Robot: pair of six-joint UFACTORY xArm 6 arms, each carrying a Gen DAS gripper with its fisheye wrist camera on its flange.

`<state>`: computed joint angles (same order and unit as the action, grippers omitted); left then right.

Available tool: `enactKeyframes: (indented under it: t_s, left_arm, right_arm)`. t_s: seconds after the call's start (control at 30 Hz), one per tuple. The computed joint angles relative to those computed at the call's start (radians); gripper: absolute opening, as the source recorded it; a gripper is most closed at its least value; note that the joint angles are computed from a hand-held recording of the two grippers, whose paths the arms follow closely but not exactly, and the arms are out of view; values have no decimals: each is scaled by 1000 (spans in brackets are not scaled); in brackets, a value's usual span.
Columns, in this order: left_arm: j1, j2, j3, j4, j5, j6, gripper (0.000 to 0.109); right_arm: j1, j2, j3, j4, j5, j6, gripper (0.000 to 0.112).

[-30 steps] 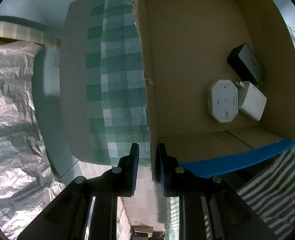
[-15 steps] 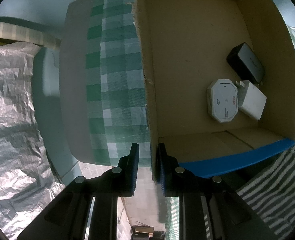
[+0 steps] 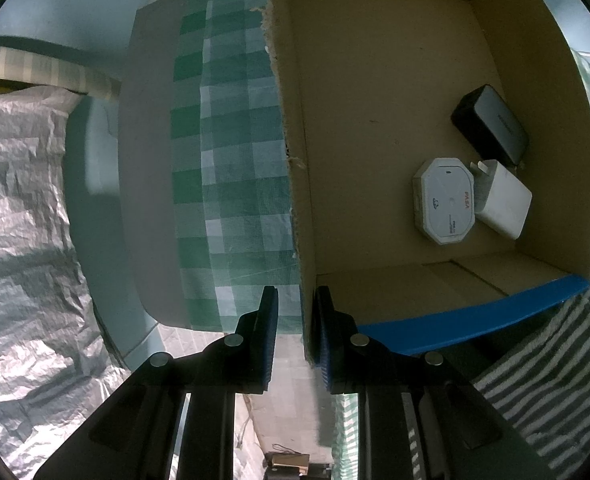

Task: Organize rigid objects
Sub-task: 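Carry the white oval case into the box and open the right gripper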

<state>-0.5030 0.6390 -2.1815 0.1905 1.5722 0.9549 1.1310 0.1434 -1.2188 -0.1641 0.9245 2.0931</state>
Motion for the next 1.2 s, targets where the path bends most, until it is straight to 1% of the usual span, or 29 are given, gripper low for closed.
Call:
enactKeyframes:
  t_s: [0.17, 0.3, 0.4, 0.53, 0.6, 0.67, 0.7, 0.9, 0.97, 1.0, 1.2]
  left_arm:
    - [0, -3, 5, 0, -3, 2, 19]
    - [0, -2, 2, -1, -2, 7, 19]
    - [0, -1, 1, -1, -1, 6, 19]
    - [-1, -4, 4, 1, -2, 9, 19]
    - [-2, -4, 4, 2, -3, 10, 19]
    - [-2, -5, 6, 2, -4, 10, 19]
    - [-2, -5, 7, 2, -5, 10, 19]
    - [-3, -3, 2, 0, 2, 10, 19]
    - [-3, 4, -9, 2, 6, 11, 19]
    - [-3, 4, -11, 2, 7, 12, 19]
    - [-5, -8, 11, 3, -5, 13, 19]
  right_arm:
    - [16, -12, -50, -43, 61, 42, 37]
    - [19, -6, -121, -60, 134, 31, 37]
    - [26, -39, -117, -82, 165, 37, 37]
    - [13, -16, -213, -118, 232, -2, 37]
    - [10, -58, -203, -138, 262, -18, 37]
    - [-3, -44, -249, -155, 281, -58, 37]
    - [-12, -36, -246, -162, 267, -66, 37]
    - [-60, 30, -371, -156, 300, -190, 37]
    - [-79, 56, -400, -149, 292, -228, 37]
    - [-86, 59, -391, -148, 276, -238, 37]
    - [-130, 122, -431, -98, 236, -322, 37]
